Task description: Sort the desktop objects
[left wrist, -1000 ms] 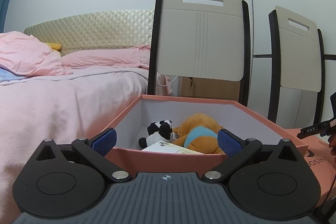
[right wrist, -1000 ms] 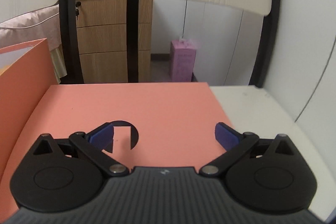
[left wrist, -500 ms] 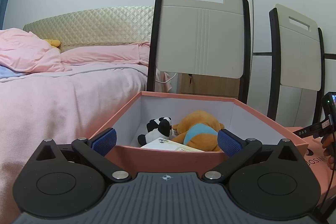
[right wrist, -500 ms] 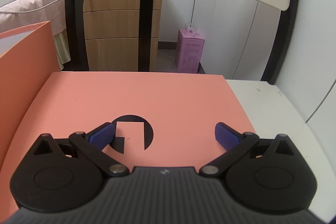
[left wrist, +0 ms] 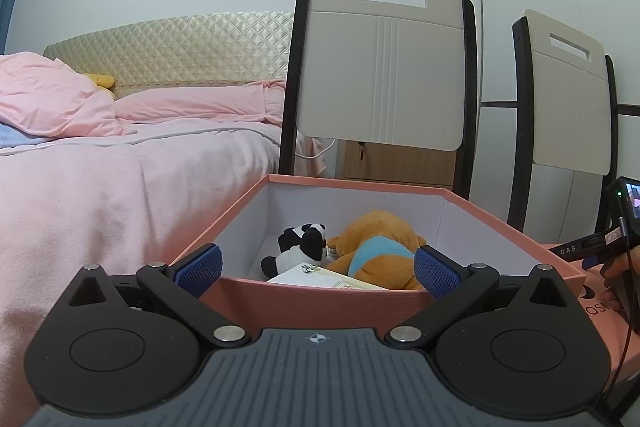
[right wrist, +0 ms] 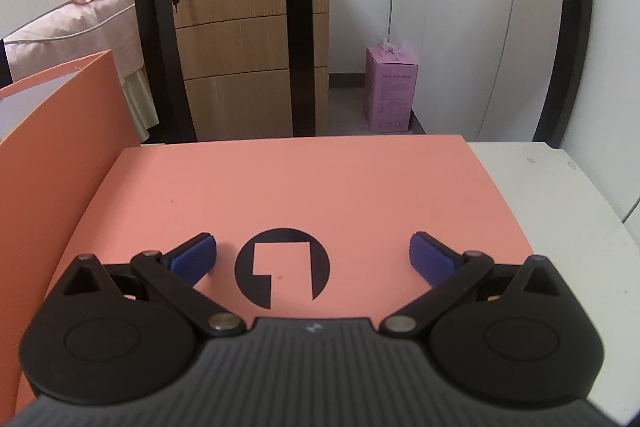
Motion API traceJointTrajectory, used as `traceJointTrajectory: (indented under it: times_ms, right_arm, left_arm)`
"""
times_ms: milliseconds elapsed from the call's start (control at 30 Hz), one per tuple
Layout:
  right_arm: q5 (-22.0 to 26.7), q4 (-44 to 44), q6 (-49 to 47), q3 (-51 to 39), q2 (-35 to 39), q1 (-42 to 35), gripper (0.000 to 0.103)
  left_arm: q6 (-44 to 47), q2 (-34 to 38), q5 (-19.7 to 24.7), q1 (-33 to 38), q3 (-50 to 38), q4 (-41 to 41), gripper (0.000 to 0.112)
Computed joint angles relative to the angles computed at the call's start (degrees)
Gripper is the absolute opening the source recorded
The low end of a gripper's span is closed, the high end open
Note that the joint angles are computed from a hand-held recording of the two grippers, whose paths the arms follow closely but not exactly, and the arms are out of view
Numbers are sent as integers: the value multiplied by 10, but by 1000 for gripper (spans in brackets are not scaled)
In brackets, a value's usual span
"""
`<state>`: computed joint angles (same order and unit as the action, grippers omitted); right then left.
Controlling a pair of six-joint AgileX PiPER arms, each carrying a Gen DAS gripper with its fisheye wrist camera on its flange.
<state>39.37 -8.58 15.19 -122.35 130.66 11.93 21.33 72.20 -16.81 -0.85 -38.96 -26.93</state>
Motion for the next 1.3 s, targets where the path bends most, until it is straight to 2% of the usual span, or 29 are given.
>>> traceJointTrajectory:
  times_ms: [400,1067,1300]
  right_arm:
    - [-1,3,-3,7,-5,0,103]
    - [2,8,-9,2,-3,-2,103]
    - [1,7,-7,3,-4,-1,103]
  left_arm:
    - [9,1,-5,-3,0,-10,103]
    - [85,6,-35,-19,3,-89,103]
    - [67,3,-29,-15,4,-73,103]
